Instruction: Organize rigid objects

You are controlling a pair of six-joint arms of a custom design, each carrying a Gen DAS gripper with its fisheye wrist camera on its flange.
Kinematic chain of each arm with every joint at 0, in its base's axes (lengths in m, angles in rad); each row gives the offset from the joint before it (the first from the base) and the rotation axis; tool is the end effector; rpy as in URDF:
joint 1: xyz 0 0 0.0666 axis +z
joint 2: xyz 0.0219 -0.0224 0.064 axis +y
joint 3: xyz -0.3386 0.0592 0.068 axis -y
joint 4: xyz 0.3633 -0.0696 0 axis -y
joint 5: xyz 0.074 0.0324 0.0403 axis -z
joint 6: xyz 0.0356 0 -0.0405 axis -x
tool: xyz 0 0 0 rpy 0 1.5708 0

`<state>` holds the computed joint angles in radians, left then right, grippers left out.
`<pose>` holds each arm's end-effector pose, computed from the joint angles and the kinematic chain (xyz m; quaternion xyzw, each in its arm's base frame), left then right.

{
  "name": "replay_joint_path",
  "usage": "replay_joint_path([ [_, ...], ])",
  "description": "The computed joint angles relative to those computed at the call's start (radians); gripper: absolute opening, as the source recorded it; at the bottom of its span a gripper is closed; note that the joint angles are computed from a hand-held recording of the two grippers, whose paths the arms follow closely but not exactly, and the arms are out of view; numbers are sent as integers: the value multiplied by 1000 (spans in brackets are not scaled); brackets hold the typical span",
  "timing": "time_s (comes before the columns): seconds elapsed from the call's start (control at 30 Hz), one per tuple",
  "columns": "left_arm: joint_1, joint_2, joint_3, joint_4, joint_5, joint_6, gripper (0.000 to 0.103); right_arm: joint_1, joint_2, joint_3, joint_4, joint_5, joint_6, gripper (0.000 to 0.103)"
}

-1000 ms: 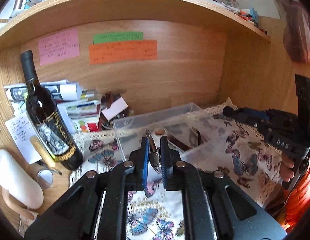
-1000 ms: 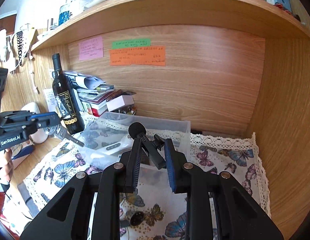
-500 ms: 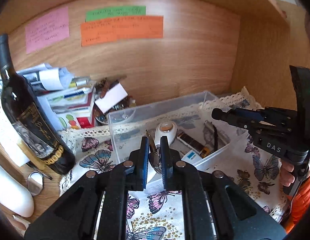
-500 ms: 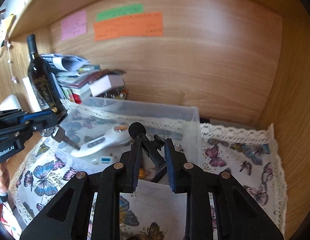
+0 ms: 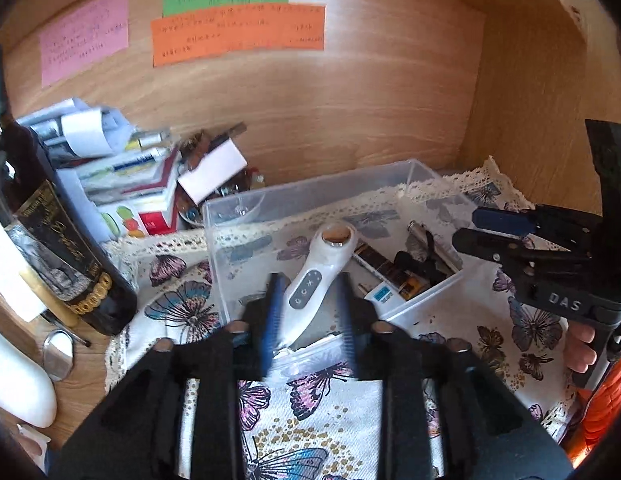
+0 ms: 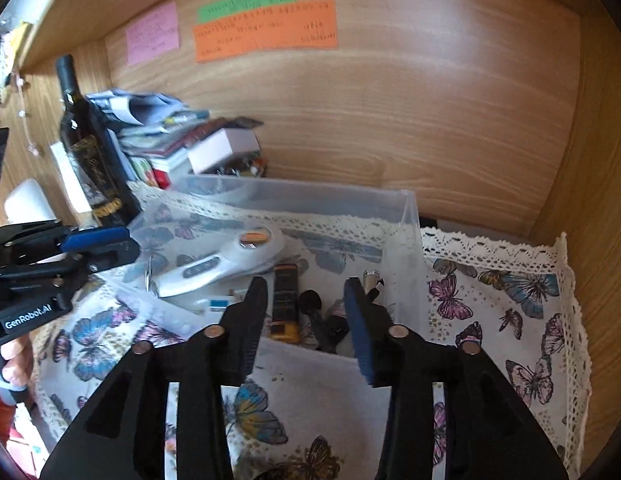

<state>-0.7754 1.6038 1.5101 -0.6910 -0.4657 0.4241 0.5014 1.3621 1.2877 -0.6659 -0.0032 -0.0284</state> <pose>0.3947 -0.3651 0.3579 0.0700 0.9004 -0.0344 0.4279 0.4047 0.2215 0.3749 -0.2150 0.8894 0.1070 0.3890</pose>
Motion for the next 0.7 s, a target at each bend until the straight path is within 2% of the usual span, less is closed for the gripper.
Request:
replay_joint_path([
  [0.03,-8,-9,-6,6,-17,-3,49,4,-17,-12,5,6,2,40],
  [0.13,-29,-37,-29,30,-55,-19,65,16,-66,-50,13,25,11,45],
  [0.3,-55,-68,-56,32,-59,-3,84,26,-123,-112,-13,35,8,50],
  [0.43,-75,-81,-79,19,-78,19,91,33,-134,-155,-37,52,-22,50],
  [0.57,-98,-74,-88,-11,-110,31,93,37,-128,-187,-67,21,-40,50],
  [0.7,-111,-66,-99,-36,-95,43,94,46,-108,-200,-99,7,-33,47],
])
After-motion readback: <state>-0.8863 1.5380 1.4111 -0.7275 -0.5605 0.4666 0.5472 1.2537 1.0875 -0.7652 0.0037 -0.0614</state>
